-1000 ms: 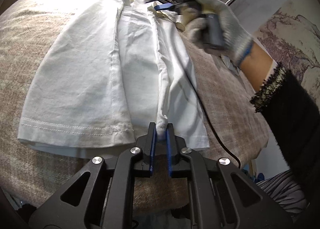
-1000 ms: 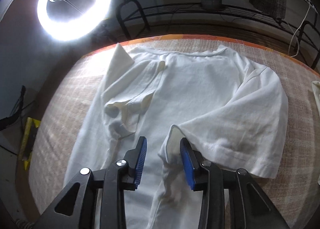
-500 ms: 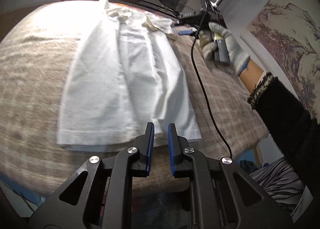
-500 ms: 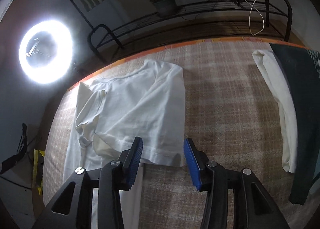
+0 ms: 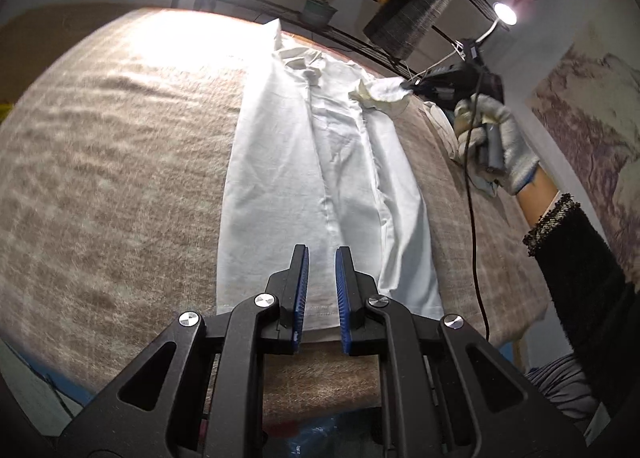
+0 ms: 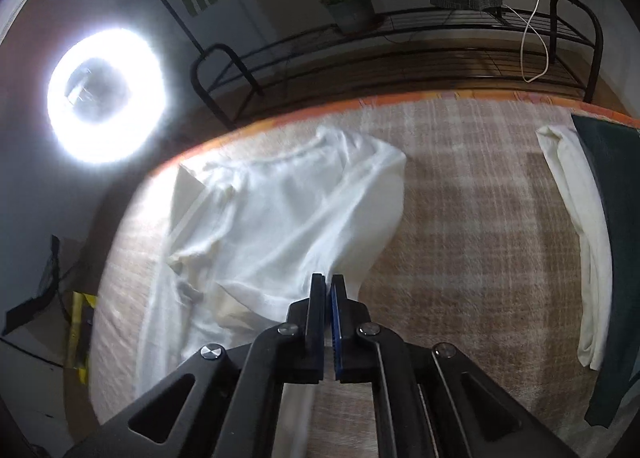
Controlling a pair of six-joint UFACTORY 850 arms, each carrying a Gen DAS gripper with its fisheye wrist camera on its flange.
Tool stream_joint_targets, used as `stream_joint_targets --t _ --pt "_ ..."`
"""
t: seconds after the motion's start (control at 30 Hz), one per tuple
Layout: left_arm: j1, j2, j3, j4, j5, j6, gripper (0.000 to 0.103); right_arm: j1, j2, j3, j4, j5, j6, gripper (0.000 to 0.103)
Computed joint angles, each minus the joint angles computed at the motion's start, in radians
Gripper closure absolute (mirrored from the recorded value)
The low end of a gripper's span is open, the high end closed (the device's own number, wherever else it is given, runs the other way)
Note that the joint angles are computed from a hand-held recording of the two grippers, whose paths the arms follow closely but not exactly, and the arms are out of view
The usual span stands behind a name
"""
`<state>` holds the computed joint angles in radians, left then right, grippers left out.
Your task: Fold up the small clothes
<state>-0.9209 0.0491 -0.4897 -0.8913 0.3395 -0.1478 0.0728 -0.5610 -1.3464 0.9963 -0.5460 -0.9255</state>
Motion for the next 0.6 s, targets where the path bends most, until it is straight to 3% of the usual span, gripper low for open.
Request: stream_joint_targets --t 0.1,0.23,0.6 --pt "0.008 0.004 0.010 0.062 0.000 -0.071 0.092 0.005 0.002 -0.032 0.041 -0.048 0.006 0.103" --pt "0.001 0.017 0.014 0.038 0.011 -0.050 0.092 0.034 -0.020 -0.093 0.064 -0.091 0.049 0.103" --pt "0.028 0.023 0.040 0.062 -0.001 -0.100 0.092 0.140 -0.183 -0.284 -0.013 -0.085 0.222 0.103"
